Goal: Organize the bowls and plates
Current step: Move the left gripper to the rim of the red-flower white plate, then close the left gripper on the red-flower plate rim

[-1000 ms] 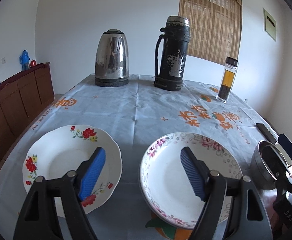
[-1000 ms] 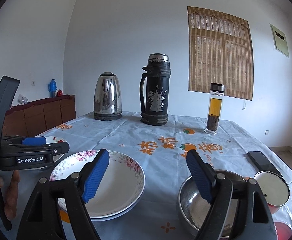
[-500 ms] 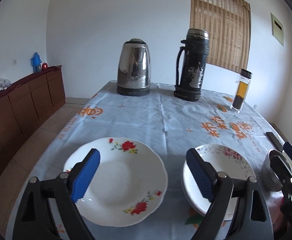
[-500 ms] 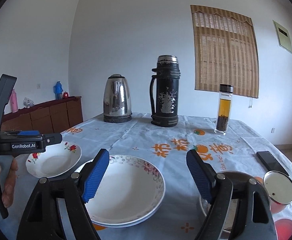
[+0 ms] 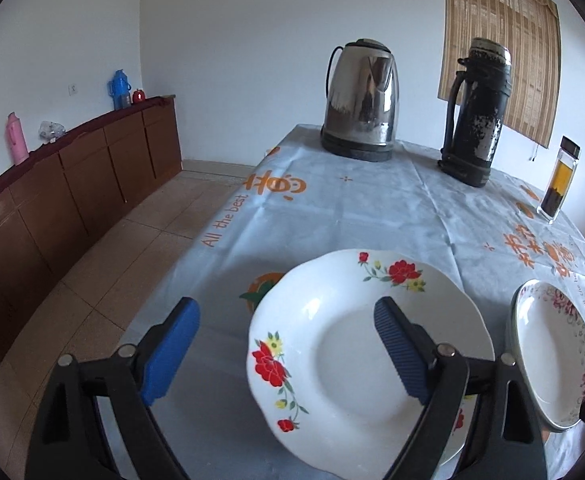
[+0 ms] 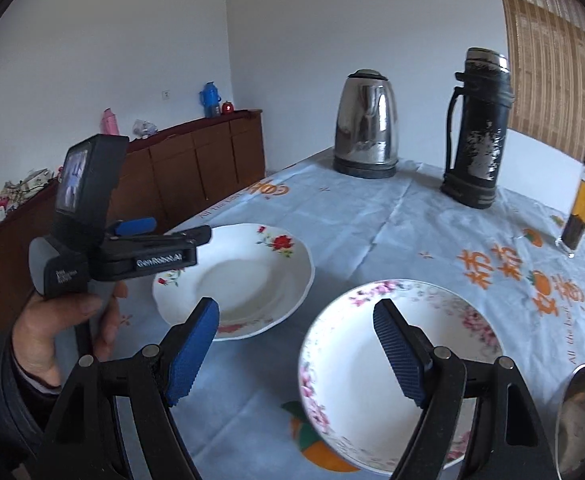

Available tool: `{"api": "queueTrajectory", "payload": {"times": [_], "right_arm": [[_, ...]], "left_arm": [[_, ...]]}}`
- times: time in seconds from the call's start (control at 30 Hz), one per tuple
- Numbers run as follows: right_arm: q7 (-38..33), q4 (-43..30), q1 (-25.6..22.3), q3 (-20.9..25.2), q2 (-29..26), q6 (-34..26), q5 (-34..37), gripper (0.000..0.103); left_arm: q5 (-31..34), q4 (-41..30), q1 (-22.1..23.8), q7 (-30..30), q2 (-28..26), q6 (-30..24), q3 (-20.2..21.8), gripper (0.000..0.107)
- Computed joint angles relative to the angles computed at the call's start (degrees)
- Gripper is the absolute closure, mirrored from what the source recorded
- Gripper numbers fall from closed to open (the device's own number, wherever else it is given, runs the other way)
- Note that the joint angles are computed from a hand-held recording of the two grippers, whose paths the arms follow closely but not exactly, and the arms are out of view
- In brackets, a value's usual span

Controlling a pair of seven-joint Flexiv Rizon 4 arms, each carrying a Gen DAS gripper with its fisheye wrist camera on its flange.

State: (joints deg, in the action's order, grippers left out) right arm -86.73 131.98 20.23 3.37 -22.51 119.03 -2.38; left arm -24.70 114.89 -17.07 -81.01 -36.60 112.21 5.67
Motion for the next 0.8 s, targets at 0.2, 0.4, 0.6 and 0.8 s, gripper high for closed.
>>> {"api": "queueTrajectory", "payload": {"times": [0.2, 0.4, 0.6, 0.8], "right_arm": [[-1.3, -6.7, 13.3, -9.9, -3.2, -4.0, 10.0, 0.033], [2.3, -11.4, 20.0, -18.6, -7.4, -11.1, 12.0, 0.068], [6.9, -11.8, 28.1, -28.3, -9.8, -14.8, 9.7, 0.068], [11.5, -12.1, 32.7, -34.4, -11.5, -19.9, 4.9, 0.068]], "left_arm": [[-5.4, -0.9, -5.3, 1.6, -1.3, -1.9, 5.5, 0.017], [-4.5, -0.8, -3.2, 0.5, -0.7, -4.9, 4.2, 0.029], [-0.9, -1.5, -1.1, -1.3, -0.5, -8.3, 3.0, 0.043], [2.2, -2.5, -0.5, -4.1, -0.6, -11.7, 3.6, 0.062]]}}
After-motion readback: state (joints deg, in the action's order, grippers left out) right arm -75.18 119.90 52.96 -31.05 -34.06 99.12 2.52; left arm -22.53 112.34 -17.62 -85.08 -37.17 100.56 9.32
